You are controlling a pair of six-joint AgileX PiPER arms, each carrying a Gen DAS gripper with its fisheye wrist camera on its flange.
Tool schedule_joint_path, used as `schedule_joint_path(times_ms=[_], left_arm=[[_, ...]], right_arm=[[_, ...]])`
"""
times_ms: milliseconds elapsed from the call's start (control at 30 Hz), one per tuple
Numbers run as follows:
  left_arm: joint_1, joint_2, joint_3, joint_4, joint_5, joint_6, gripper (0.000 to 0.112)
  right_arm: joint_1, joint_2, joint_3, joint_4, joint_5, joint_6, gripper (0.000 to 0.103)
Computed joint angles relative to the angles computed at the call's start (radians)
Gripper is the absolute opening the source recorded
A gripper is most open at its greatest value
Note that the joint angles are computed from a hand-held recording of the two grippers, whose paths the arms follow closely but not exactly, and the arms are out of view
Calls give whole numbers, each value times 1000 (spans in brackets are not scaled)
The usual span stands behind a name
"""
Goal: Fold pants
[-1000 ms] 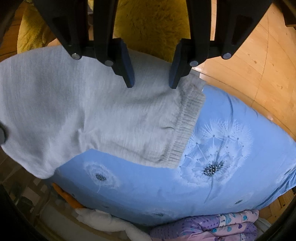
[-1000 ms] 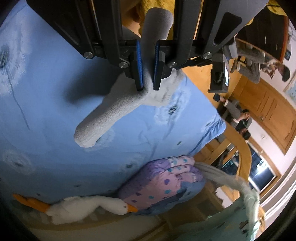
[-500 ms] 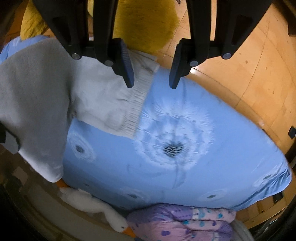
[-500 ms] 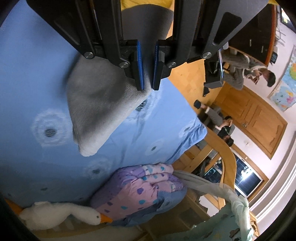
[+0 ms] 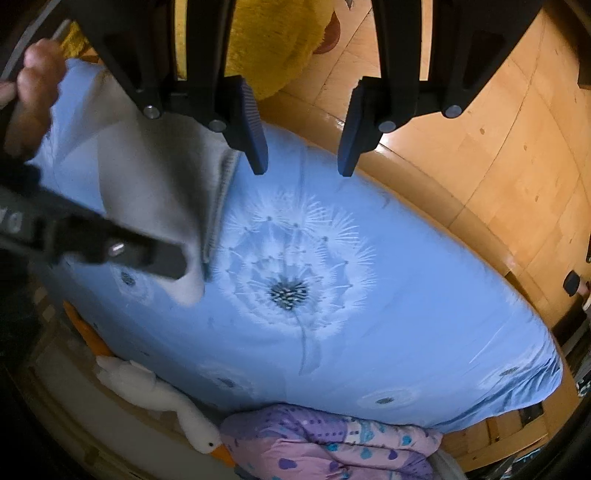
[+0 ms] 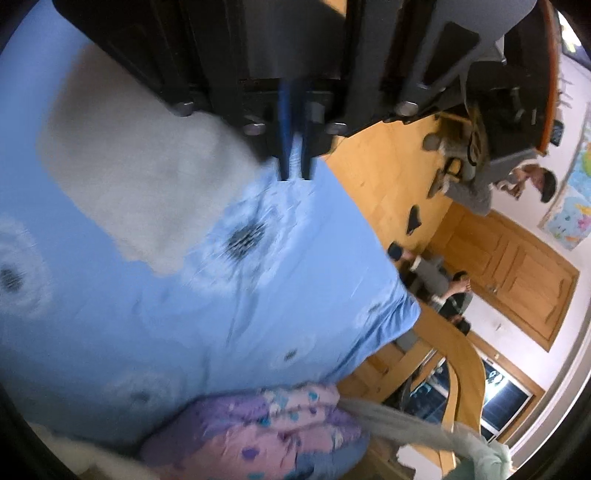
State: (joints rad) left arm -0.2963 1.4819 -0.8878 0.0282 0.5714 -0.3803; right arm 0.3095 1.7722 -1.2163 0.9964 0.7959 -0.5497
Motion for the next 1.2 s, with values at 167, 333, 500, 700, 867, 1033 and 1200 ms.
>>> schedule_joint_path(times_ms=[167, 333, 500, 700, 867, 1033, 1200], left_arm=[[46, -7, 10, -47, -3, 49, 41], [70, -19, -13, -138, 10, 144, 41], [67, 16, -76, -299, 39, 292, 50], [22, 126, -184, -419, 98, 446, 52], [-3, 237, -260, -437, 135, 487, 52], [-2, 318, -296, -473, 141, 490, 62], [28, 339, -280, -597, 126, 582, 66]], right_arm=[[33, 4, -2, -36, -28, -1, 1], [9, -90, 51, -144, -56, 42, 12], [-39, -179, 135, -323, -79, 171, 35], [-176, -257, 275, -331, -49, 174, 47], [-292, -285, 374, -271, -38, 155, 56], [-351, -183, 405, -118, 7, 59, 59], [-326, -120, 401, 26, -37, -50, 63]])
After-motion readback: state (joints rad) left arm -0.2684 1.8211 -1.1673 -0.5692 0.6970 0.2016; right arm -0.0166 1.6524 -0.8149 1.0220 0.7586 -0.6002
